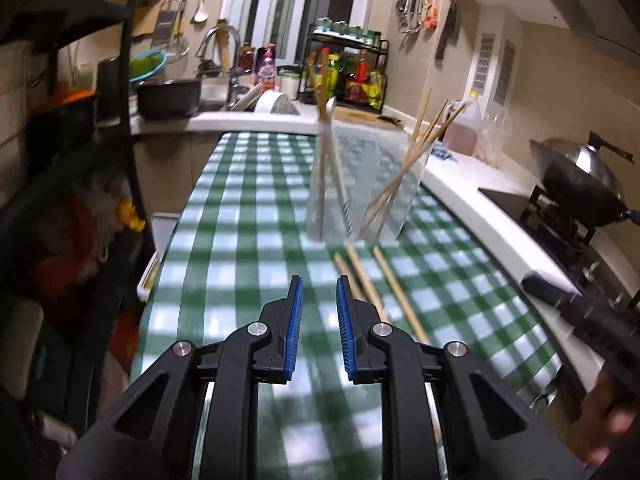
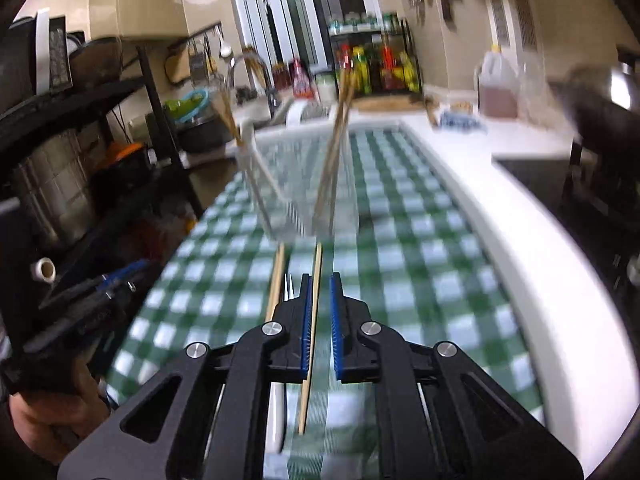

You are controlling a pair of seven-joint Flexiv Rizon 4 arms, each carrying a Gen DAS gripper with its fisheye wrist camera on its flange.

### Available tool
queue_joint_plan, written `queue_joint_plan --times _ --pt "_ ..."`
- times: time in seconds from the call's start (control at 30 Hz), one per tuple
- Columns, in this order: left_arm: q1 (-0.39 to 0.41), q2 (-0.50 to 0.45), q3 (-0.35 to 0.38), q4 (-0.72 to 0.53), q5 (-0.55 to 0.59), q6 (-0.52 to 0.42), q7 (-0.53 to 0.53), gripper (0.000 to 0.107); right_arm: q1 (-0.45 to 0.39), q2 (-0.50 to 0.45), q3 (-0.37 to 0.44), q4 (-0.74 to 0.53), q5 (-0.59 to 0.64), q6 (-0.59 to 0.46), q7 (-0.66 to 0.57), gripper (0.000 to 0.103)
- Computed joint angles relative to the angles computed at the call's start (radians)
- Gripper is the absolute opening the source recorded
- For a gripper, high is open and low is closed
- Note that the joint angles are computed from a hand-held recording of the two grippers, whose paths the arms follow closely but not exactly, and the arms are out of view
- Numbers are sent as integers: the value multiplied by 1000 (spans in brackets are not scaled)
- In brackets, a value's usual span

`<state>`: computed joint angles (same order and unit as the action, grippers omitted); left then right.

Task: Organize utensils
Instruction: 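Move both open tools back down to the remaining chopsticks, then close the left tool on a bamboo chopstick while the right tool grasps another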

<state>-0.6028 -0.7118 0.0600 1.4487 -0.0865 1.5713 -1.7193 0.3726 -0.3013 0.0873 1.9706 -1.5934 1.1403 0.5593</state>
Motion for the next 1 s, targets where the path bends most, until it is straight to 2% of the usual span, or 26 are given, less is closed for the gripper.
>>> queue_joint_plan --times 0.03,0.13,0.23,0.4,0.5,0.6,0.67,0.8,0.93,1.0 --pt "-14 1 20 15 -5 0 -22 17 -1 -24 2 7 5 16 14 11" --pt "10 0 -19 47 -27 -7 -45 17 11 -69 -1 14 32 26 3 12" --pt "4 -15 -19 35 -13 -12 -35 17 23 -111 -14 1 41 48 -5 16" --pt "48 -27 -95 36 -29 -24 -3 17 42 -138 -29 -10 48 62 -13 25" --pt "68 -39 -140 35 -42 -29 22 17 61 -149 -27 -17 113 35 -96 26" --pt "87 -51 -185 33 -51 -31 56 17 86 -146 -36 -16 139 0 -134 23" --pt "116 -61 -243 36 -66 -33 89 17 100 -137 -38 -6 161 -35 -151 6" --pt "137 -83 -304 30 -98 -43 136 17 101 -107 -42 32 145 -68 -105 6" --pt "118 -100 -300 3 -119 -70 157 17 81 -78 -31 69 133 -84 -73 6" --pt "65 -105 -224 -29 -116 -118 130 18 69 -70 -25 82 125 -79 -66 6"
